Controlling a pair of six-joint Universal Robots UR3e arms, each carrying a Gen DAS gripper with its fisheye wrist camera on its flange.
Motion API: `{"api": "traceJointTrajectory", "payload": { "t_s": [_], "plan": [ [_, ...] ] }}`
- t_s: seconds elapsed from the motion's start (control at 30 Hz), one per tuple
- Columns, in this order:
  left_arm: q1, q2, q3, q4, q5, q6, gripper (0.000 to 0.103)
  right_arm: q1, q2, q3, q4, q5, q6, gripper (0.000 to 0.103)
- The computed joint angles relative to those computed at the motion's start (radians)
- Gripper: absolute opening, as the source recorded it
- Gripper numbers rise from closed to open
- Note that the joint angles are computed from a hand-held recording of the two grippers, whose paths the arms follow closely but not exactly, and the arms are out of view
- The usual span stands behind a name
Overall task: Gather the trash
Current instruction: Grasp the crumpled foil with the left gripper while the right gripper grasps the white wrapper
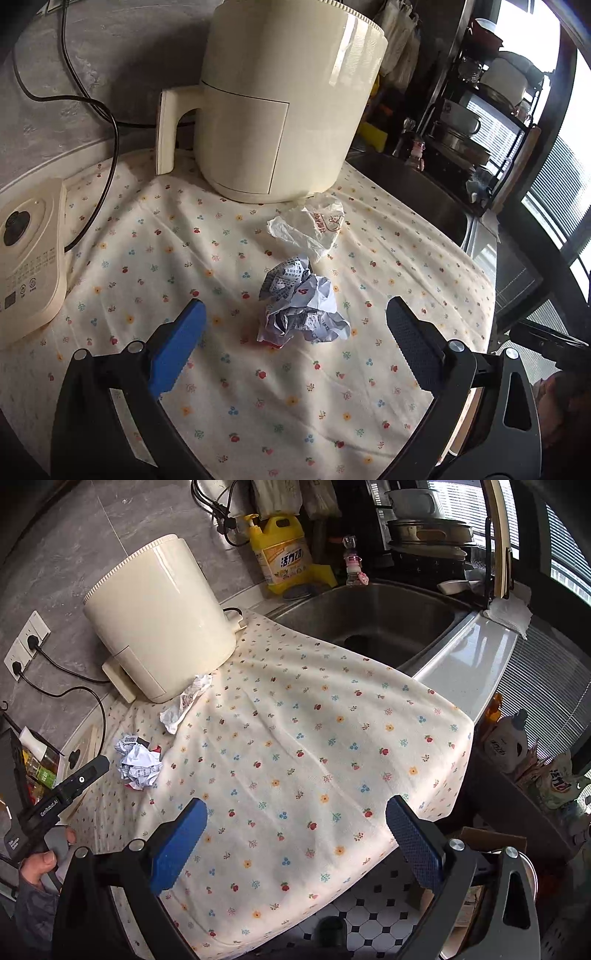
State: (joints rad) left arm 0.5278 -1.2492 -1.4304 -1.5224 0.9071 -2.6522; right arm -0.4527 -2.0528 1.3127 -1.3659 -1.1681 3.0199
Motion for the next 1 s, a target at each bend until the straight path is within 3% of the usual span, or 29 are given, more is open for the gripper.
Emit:
{"api": "traceJointTrajectory", "payload": {
  "t_s": [0.27, 0.33, 0.37, 0.4, 0.43, 0.63, 1.0],
  "plan": [
    [-0.061, -0.126, 0.003, 0.076, 0.017, -0.004, 0.096, 0.258, 0.171, -0.044, -0.164, -0.165, 0.201, 0.095],
    [-0.070, -0.154, 0.001, 0.094, 0.017, -0.020, 0.089, 0.316, 0.233, -0.087, -0.178, -0.196, 0.224, 0.095],
    [-0.074, -0.168, 0.005, 0.095, 0.020, -0.028, 0.074, 0.344, 0.265, -0.111, -0.189, -0.212, 0.234, 0.095],
    [-0.073, -0.185, 0.016, 0.077, 0.011, -0.024, 0.049, 0.372, 0.300, -0.141, -0.199, -0.230, 0.243, 0.095],
    [-0.066, -0.196, 0.027, 0.051, -0.004, -0.012, 0.041, 0.396, 0.335, -0.171, -0.208, -0.242, 0.251, 0.095],
    [0.035, -0.142, -0.001, 0.054, -0.072, 0.036, 0.038, 0.490, 0.515, -0.331, -0.258, -0.250, 0.294, 0.094],
    [0.228, -0.156, 0.015, 0.028, -0.128, 0.052, 0.038, 0.600, 0.904, -0.806, -0.132, -0.237, 0.288, 0.071]
  ]
}}
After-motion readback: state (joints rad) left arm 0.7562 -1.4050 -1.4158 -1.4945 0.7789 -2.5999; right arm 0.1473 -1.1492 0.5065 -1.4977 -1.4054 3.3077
